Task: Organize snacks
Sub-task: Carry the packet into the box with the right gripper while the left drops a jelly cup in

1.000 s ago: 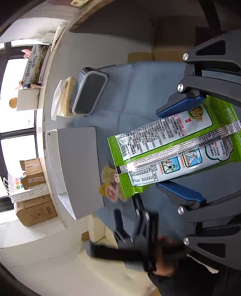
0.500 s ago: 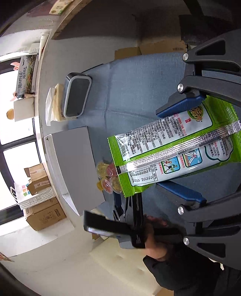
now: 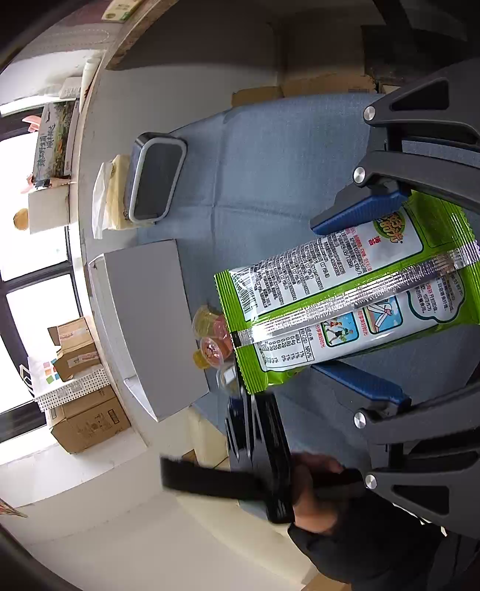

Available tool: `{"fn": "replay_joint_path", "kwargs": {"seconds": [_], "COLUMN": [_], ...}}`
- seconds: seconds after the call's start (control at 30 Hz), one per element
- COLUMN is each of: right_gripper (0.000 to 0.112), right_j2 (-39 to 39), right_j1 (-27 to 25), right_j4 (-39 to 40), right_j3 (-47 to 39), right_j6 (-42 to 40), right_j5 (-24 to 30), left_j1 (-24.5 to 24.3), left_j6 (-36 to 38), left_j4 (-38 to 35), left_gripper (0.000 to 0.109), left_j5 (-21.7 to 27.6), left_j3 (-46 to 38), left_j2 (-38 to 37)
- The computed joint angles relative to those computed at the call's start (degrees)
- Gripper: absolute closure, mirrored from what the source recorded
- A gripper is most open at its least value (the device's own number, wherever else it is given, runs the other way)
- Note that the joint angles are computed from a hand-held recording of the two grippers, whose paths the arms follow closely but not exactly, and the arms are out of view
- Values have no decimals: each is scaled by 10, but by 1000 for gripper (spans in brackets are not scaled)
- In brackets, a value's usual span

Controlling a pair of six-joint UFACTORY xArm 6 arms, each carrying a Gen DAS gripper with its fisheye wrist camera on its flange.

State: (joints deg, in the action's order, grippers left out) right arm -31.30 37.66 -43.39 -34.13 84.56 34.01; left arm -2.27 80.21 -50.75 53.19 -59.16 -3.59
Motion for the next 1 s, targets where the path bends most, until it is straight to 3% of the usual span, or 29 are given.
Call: {"fn": "replay_joint_path", "kwargs": {"seconds": [0.2, 0.37, 0.63, 0.77, 1.0], "right_gripper": [38, 38, 38, 38, 38], "right_j2": [34, 82, 211, 298, 475], "right_j1": [-5, -30, -94, -121, -168], "right_j4": [-4, 2, 16, 13, 45], "right_j3": [-41, -104, -280, -396, -624], "right_j6": [-24, -77, -187, -198, -256], "right_j5": [-2, -12, -5, 35, 80], "left_j1": [55, 69, 60, 36, 2], "left_j6": [17, 12, -37, -73, -167], "left_j4": [-39, -65, -89, -64, 3], "left_gripper": [73, 73, 73, 73, 72], "left_j5": [80, 98, 56, 7, -23], "left_j3": [-22, -65, -209, -311, -487], "left_j2": [-24, -18, 63, 141, 290]}}
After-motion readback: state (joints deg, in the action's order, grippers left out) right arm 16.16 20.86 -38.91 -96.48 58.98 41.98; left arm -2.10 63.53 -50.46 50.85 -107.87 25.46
